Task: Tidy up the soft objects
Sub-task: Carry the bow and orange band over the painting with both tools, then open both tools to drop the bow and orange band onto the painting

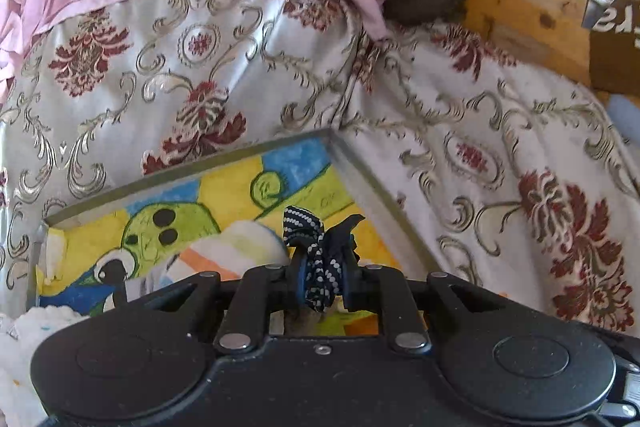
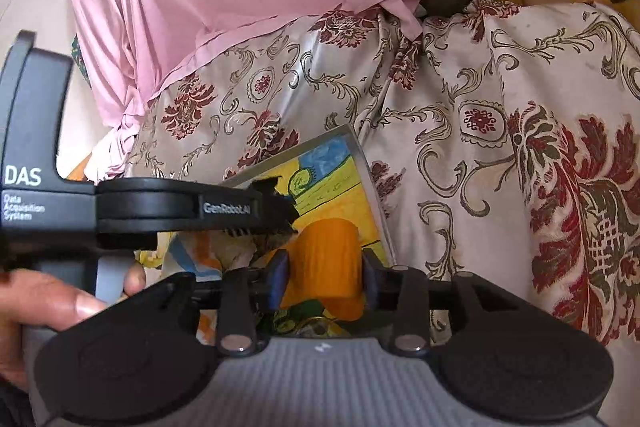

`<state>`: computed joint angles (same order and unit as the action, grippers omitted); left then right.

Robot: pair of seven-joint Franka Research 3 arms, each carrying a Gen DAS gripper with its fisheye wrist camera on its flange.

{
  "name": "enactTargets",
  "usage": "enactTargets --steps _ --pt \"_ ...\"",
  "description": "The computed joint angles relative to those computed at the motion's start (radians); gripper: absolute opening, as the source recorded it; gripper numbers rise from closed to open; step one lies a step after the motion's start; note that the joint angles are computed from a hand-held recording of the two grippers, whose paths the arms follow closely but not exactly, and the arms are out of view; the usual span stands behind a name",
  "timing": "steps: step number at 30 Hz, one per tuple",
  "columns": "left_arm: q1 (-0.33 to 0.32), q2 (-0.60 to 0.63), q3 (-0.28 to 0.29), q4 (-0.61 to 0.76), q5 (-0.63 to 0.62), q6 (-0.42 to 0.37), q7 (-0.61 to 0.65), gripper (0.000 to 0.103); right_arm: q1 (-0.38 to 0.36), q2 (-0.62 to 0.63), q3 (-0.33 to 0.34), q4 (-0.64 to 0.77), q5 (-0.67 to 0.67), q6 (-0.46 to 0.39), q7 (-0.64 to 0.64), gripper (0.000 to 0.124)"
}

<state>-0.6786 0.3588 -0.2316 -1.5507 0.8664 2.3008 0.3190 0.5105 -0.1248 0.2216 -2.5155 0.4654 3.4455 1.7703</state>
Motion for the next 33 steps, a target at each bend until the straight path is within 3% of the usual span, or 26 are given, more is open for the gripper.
enactTargets --steps 5,9,15,18,19,22,26,33 --pt "0.0 0.009 -0.003 0.005 -0.026 -0.015 0.003 0.02 0.011 0.0 -0.022 -0.001 -0.031 -0.01 0.026 0.048" --pt "0.002 0.01 -0.001 0.003 -0.043 -0.008 -0.027 0.021 -0.007 0.001 0.001 0.001 -0.015 -0.012 0.001 0.055" --pt "0.005 0.006 -0.002 -0.002 -0.049 0.009 -0.04 0.033 0.012 0.001 -0.024 -0.004 -0.041 -0.014 0.035 0.062" --pt "0.006 0.001 -0.002 -0.007 -0.053 0.018 -0.059 0.039 -0.09 0.003 0.109 0.015 0.12 -0.023 -0.104 0.065" --pt "0.007 -0.003 -0.001 -0.012 -0.053 0.024 -0.071 0.041 -0.1 0.003 0.122 0.016 0.134 -0.024 -0.116 0.066" --pt "0.011 -0.018 0.0 -0.032 -0.047 0.047 -0.105 0.045 -0.055 0.002 0.075 0.011 0.117 -0.02 -0.096 0.069" --pt "0.011 -0.035 -0.004 -0.051 -0.028 0.05 -0.133 0.055 -0.096 -0.004 0.128 0.018 0.194 -0.024 -0.159 0.074" --pt "0.02 -0.084 -0.021 -0.091 -0.027 0.048 -0.183 0.067 -0.075 -0.029 0.109 0.008 0.221 0.001 -0.174 0.088"
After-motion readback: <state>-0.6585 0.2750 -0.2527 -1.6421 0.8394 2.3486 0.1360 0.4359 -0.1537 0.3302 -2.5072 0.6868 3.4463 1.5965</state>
